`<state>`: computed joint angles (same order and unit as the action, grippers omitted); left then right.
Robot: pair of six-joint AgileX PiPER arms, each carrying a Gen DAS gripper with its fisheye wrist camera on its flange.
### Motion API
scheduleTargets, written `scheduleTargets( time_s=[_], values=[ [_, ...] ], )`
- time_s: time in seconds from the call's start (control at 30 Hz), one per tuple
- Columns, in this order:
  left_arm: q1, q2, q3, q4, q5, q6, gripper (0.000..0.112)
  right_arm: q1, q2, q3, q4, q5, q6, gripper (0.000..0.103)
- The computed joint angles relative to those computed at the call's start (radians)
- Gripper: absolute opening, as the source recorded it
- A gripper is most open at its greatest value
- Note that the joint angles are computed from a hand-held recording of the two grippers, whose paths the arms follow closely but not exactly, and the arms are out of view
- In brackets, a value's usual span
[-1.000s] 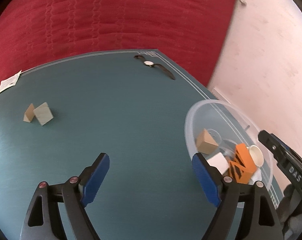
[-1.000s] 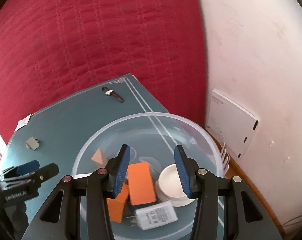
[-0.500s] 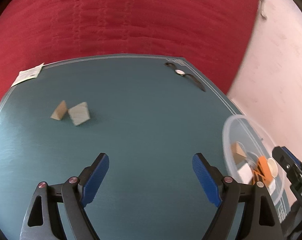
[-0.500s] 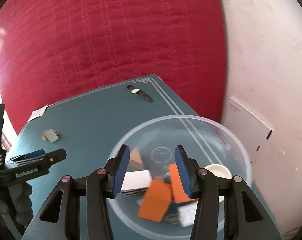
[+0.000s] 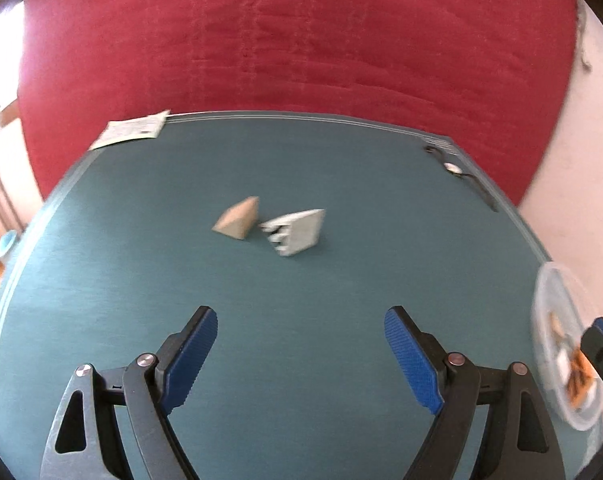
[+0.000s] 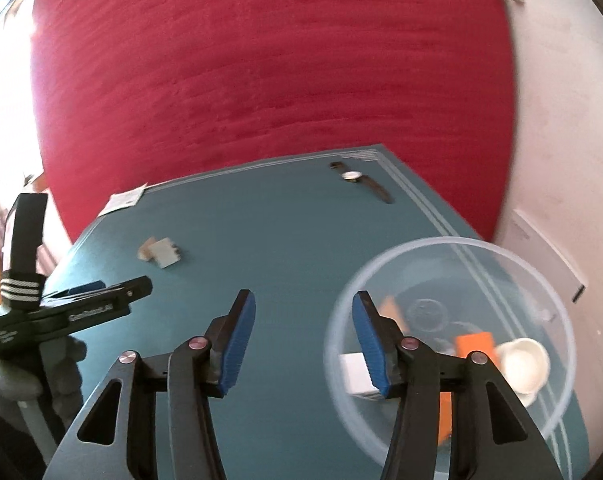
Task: Organize rigid objects
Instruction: 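Withdraw both open grippers from the bowl toward the two triangular blocks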
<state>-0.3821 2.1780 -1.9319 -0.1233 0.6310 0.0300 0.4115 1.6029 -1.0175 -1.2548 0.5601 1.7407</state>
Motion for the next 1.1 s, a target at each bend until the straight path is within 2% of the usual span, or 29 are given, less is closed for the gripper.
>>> scheduleTargets(
  time_s=[0.27, 0.4, 0.5, 0.9, 1.1],
  values=[
    [0.035, 0.004, 0.013, 0.111, -0.037, -0.124, 0.088, -0.002, 0.131, -0.13, 0.155, -0.114, -0.201, 0.054],
    [0.043, 0.011, 0.022, 0.2, -0.056, -0.214, 0.088, -0.032, 0.218, -0.233, 0.337, -0.169, -0.399, 0.054],
    [0.051, 0.025, 0.005, 0.238, -0.042, -0.258, 0.088, -0.054, 0.28, -0.313, 0.495, -0.189, -0.565, 0.054],
    [0.078, 0.048, -0.03, 0.328, -0.003, -0.405, 0.088, -0.075, 0.519, -0.682, 0.921, -0.097, -1.067, 0.054],
    [0.094, 0.08, -0.083, 0.314, 0.053, -0.429, 0.088, -0.103, 0.647, -0.901, 1.11, -0.027, -1.263, 0.054]
  ],
)
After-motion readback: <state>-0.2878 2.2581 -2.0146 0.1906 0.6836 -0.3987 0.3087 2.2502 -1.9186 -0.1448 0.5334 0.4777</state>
